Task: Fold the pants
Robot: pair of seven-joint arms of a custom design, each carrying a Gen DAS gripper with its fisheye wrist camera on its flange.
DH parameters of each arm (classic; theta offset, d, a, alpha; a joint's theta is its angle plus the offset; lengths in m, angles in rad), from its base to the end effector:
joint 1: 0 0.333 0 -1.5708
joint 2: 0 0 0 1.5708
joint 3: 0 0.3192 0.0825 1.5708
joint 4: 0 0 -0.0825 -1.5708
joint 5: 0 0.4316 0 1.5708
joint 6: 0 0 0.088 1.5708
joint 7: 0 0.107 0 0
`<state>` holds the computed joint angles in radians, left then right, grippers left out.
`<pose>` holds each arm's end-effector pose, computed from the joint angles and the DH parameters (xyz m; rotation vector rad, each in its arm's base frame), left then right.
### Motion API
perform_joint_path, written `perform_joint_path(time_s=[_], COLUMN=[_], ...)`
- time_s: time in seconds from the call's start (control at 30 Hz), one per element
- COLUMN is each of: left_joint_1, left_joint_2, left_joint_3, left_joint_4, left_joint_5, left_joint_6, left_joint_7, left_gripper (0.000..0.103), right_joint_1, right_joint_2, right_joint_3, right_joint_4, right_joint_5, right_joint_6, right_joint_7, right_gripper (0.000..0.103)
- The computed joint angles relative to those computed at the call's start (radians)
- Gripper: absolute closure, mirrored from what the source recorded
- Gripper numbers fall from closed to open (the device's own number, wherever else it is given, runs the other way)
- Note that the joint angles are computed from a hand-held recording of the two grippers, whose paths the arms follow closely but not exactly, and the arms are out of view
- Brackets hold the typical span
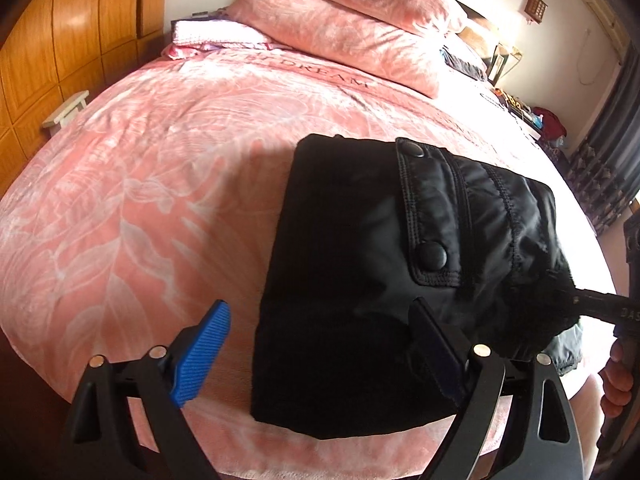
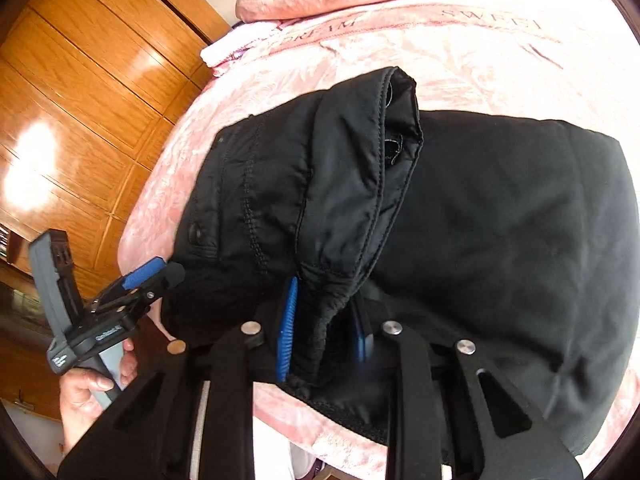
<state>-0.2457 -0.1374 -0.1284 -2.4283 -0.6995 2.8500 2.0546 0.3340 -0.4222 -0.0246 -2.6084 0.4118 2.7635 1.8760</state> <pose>0.5151 -0.1655 0.3844 -1.7511 2.2409 -0.9178 0.4573 0.1284 0.4314 -1.4574 2.0526 -0.0291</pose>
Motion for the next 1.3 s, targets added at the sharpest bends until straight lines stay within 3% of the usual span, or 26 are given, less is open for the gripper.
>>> perform_joint_path(time_s=[0.1, 0.3, 0.47, 0.73, 0.93, 1.13, 1.27, 1.3], left_joint_1=[0.005, -0.024, -0.055, -0.098, -0.100, -0.100, -0.094, -0.096], left_joint_2=[-0.004, -0.020, -0.024, -0.007, 0.028, 0.050, 0.048, 0.043], left_joint_3=[0.004, 0.007, -0.011, -0.055, -0.084, -0.088, -0.087, -0.084], left_joint_4=[0.005, 0.015, 0.030, 0.050, 0.061, 0.069, 0.079, 0.081], left_joint_5=[-0.005, -0.083, -0.104, -0.016, 0.100, 0.117, 0.123, 0.107], left_joint_6=[-0.005, -0.030, -0.037, -0.020, -0.006, -0.015, -0.040, -0.046], left_joint_7=[-0.020, 0.062, 0.111, 0.090, 0.002, -0.029, -0.044, -0.033], left_gripper=[0.012, 0.012, 0.012, 0.011, 0.011, 0.011, 0.011, 0.011], right_joint_1=[0.043, -0.033, -0.111, -0.235, -0.261, -0.255, -0.271, -0.272], right_joint_2=[-0.043, -0.177, -0.313, -0.518, -0.523, -0.501, -0.498, -0.492], right_joint_3=[-0.044, 0.006, 0.021, 0.013, -0.004, -0.034, -0.012, -0.007], right_joint_4=[-0.010, -0.056, -0.110, -0.223, -0.274, -0.324, -0.300, -0.285], right_joint_5=[0.068, -0.023, -0.115, -0.233, -0.256, -0.229, -0.255, -0.263], right_joint_6=[0.039, 0.017, -0.054, -0.205, -0.253, -0.216, -0.265, -0.267], right_joint_7=[-0.070, -0.007, 0.068, 0.168, 0.188, 0.190, 0.189, 0.189], right_gripper=[0.085, 0.085, 0.085, 0.085, 0.083, 0.076, 0.059, 0.058])
